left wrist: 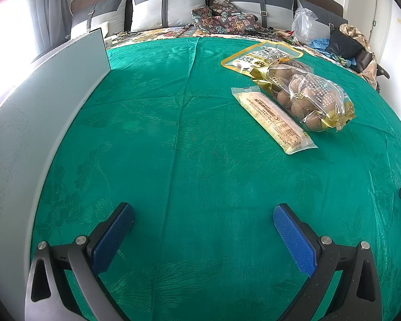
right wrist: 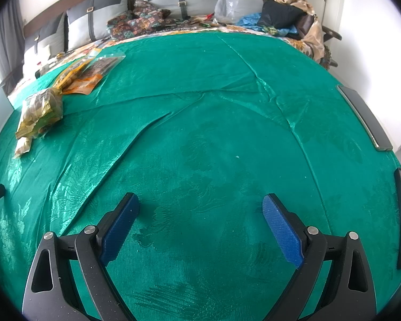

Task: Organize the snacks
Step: 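Lower the right tool onto the quail egg bag and grasp it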

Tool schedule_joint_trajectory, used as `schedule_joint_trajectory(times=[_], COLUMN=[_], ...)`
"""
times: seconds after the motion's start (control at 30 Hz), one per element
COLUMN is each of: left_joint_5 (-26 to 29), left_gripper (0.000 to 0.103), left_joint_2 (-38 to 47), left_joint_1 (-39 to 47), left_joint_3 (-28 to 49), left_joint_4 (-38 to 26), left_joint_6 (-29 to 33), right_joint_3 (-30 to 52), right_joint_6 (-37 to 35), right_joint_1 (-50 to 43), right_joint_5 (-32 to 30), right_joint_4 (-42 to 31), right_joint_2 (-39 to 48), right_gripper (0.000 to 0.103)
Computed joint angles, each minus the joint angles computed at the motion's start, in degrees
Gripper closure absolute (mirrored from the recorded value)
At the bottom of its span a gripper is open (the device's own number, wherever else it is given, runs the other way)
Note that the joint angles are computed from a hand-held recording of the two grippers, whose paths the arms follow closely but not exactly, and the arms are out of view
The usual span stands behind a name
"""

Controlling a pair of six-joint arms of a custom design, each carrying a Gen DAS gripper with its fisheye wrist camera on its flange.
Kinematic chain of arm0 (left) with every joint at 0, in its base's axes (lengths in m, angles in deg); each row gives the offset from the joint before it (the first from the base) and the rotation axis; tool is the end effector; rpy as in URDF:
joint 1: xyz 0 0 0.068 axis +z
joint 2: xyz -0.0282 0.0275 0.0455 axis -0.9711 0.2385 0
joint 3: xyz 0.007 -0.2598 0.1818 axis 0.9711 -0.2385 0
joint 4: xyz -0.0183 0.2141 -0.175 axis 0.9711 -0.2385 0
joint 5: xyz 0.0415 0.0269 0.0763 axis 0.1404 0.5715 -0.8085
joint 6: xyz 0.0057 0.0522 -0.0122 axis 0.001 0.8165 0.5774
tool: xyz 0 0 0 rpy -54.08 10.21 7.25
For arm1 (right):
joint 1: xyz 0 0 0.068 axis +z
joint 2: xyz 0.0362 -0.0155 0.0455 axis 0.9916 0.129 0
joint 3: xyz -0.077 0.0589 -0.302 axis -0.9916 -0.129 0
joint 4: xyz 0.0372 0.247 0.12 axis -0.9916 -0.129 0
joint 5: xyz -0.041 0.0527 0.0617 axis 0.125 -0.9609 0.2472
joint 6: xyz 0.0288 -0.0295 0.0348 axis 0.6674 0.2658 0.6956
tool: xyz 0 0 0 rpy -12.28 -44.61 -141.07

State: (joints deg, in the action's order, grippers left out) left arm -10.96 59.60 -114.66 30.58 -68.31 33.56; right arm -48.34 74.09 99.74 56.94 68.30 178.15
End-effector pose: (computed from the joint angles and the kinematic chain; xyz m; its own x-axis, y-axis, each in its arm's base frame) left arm 0.1607 -0.1103 0.0761 -0.8110 -0.0490 -0.5831 -0.0504 0.9986 -0.0138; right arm 0.2134 0.0576 0.0729 -0.7863 0.0451 -0.6161 0.0617 0.9981 -0.0057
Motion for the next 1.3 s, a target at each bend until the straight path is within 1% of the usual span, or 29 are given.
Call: schedule_joint_trajectory(times=[0.17,0.23,0.27,0.33,0.37,0.43,0.5,0.63,0.73,0.77,0.83,0.87,0.9,0.93,0.97,1.0,1.03,1.13,1.2,1.23,1.3], left_joint_5=[0.03,0.05,0.05,-0.01,0.03,0.05,0.06,0.11,0.11,0.11,0.13,0.09,0.09,0.09,0.05,0.08,0.08,0.08,0.08,0.03,0.03], left_gripper=[0.000,0.000,0.000,0.000,0.000,0.000,0.000,0.000,0.000,0.000,0.000,0.000,0.000,0.000,0.000,0.000,0.000,0.000,0.000,0.000,0.000], left_joint_2=[-0.02,0.03,0.03,-0.03,0.04,0.06,0.06,0.12,0.07,0.07,0.14,0.10,0.16,0.16,0.09,0.17,0.17,0.19,0.23,0.19,0.19], left_joint_1=[-0.01,0.04,0.04,-0.07,0.02,0.05,0.06,0.13,0.09,0.09,0.14,0.05,0.08,0.08,0.00,0.06,0.06,0.03,0.04,-0.04,-0.04], left_joint_3=[-0.03,-0.06,-0.06,-0.03,-0.06,-0.07,-0.09,-0.14,-0.16,-0.16,-0.16,-0.14,-0.13,-0.13,-0.13,-0.11,-0.11,-0.09,-0.09,-0.08,-0.08], left_joint_4=[0.03,0.12,0.12,0.00,0.12,0.17,0.20,0.34,0.31,0.31,0.40,0.32,0.36,0.36,0.25,0.33,0.33,0.34,0.38,0.29,0.29], left_joint_6=[-0.02,0.03,0.03,-0.07,0.02,0.05,0.05,0.13,0.08,0.08,0.12,0.04,0.08,0.08,0.01,0.05,0.05,0.02,0.02,-0.04,-0.04], right_joint_3=[0.29,2.78,4.82,7.05,9.82,16.38,26.05,43.93,53.28,55.51,59.08,59.29,58.29,56.68,53.86,50.70,48.19,39.34,30.74,26.68,17.42], right_joint_6=[-0.09,-1.31,-1.65,-1.15,-1.22,-2.36,-4.50,-9.33,-10.23,-10.24,-8.93,-8.27,-7.25,-6.14,-4.71,-3.33,-2.51,-2.99,-2.93,-3.11,-3.26], right_joint_1=[0.00,-0.21,-0.79,0.08,2.38,6.88,12.09,18.83,20.55,20.74,21.12,21.01,20.46,19.57,18.59,17.57,17.03,16.16,15.48,15.36,15.65], right_joint_5=[-0.15,-2.15,-6.11,-12.69,-14.99,-16.58,-15.56,-9.66,-6.78,-6.37,-3.16,-2.96,-4.42,-6.87,-9.59,-12.01,-12.49,-11.60,-9.53,-7.62,-1.91], right_joint_4=[-0.25,-6.04,-10.29,-12.47,-14.84,-20.00,-27.28,-40.61,-48.29,-50.42,-54.98,-55.42,-54.66,-53.47,-50.70,-47.63,-45.86,-39.98,-34.98,-32.89,-28.72], right_joint_2=[0.03,-0.82,-2.42,-5.31,-6.53,-6.01,-2.49,7.52,14.58,16.69,20.22,20.64,20.67,19.92,18.43,16.62,15.00,8.39,0.80,-2.85,-10.46], right_gripper=[0.007,0.008,0.010,0.010,0.009,0.009,0.009,0.009,0.009,0.009,0.009,0.010,0.011,0.014,0.027,0.027,0.029,0.030,0.030,0.030,0.030])
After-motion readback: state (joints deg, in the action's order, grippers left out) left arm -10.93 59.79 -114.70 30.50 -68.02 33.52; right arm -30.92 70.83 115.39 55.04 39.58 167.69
